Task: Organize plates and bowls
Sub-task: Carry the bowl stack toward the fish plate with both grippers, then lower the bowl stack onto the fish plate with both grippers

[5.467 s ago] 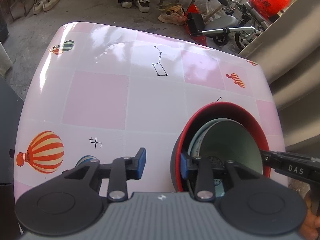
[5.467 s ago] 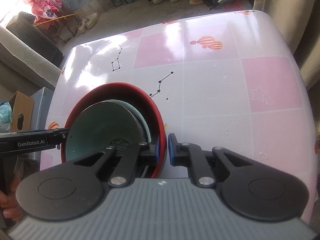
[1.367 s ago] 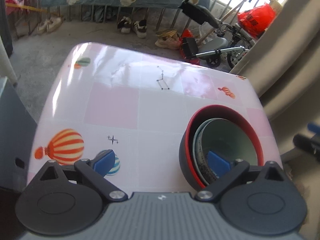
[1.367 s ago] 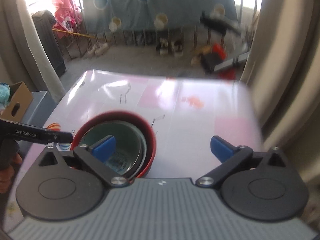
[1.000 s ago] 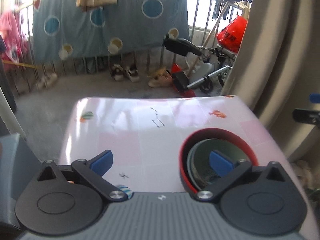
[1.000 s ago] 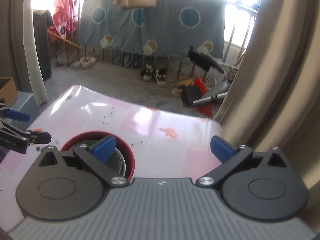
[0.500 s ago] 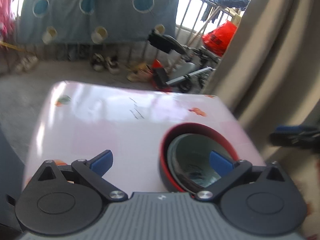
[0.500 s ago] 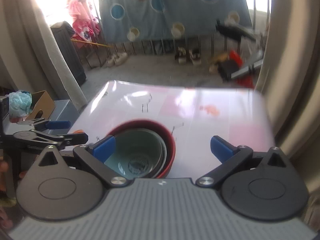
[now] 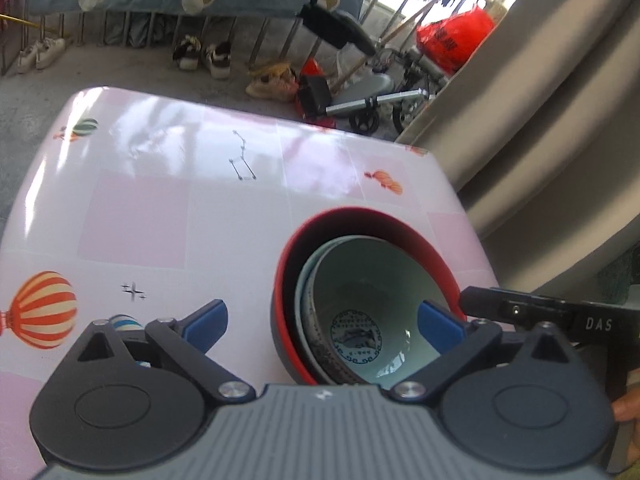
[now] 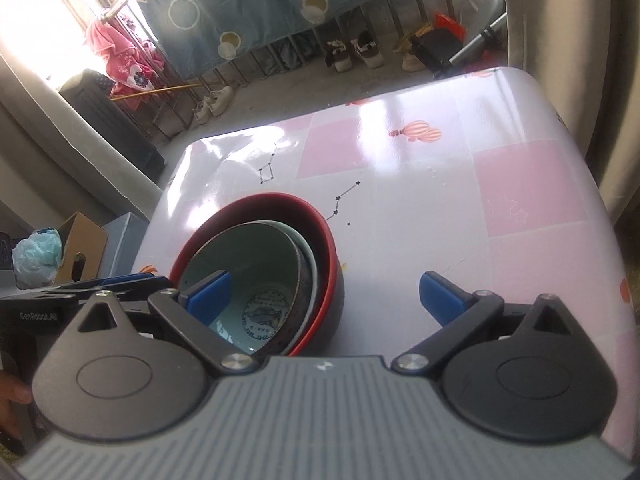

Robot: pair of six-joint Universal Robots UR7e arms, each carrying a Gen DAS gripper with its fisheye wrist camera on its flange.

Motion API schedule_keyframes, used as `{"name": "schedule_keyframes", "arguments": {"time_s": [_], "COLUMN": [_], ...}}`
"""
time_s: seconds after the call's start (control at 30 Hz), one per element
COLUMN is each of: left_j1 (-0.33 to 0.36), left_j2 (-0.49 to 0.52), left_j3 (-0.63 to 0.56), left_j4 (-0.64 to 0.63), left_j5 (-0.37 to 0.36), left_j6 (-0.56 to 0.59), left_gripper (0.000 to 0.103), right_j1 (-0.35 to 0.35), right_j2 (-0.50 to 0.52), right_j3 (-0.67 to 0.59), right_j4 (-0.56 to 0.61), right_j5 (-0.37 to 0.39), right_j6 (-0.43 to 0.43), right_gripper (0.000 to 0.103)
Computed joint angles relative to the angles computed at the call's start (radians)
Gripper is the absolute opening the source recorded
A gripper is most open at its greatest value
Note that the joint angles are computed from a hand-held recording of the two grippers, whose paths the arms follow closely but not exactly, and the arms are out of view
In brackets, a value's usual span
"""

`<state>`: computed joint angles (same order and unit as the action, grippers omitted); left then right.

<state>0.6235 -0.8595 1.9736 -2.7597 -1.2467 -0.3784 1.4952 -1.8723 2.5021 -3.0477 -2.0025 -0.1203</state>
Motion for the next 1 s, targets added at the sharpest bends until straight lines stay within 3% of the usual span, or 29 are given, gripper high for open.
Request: {"name": "schedule_keyframes", "arguments": {"time_s": [0.13,0.23,0.6,1.0], "left_j1": [0.014,0.034,0.046,0.084], "left_j2": [0.022,0.032,0.052,0.091], "left_j3": [-0.033,-0.050,-0.075,-0.094], "left_j4": [0.047,0.066,0.122,0.125], "left_j5": [-0.031,-0.077,-0.063,-0.100], "left_j6": [-0.046,-0.078,-0.115,-0.183], "left_gripper": [0.096,0.095,0.067,0.047], "right_j1": [0.000,-0.024,-0.110,-0.107], "right_j2": [0.034,0.029,0.044,0.127], "right_j3": [-0.010,-0.018,-0.017,-0.051], "right_j4": [-0.008,0.020,0.065,0.096], "right_j5": [-0.026,-0.005,0.096,0.110], "right_j6": [0.014,0.038,0.093,0.156], "right_gripper": [0.096,0.092,0.066,0.052]}}
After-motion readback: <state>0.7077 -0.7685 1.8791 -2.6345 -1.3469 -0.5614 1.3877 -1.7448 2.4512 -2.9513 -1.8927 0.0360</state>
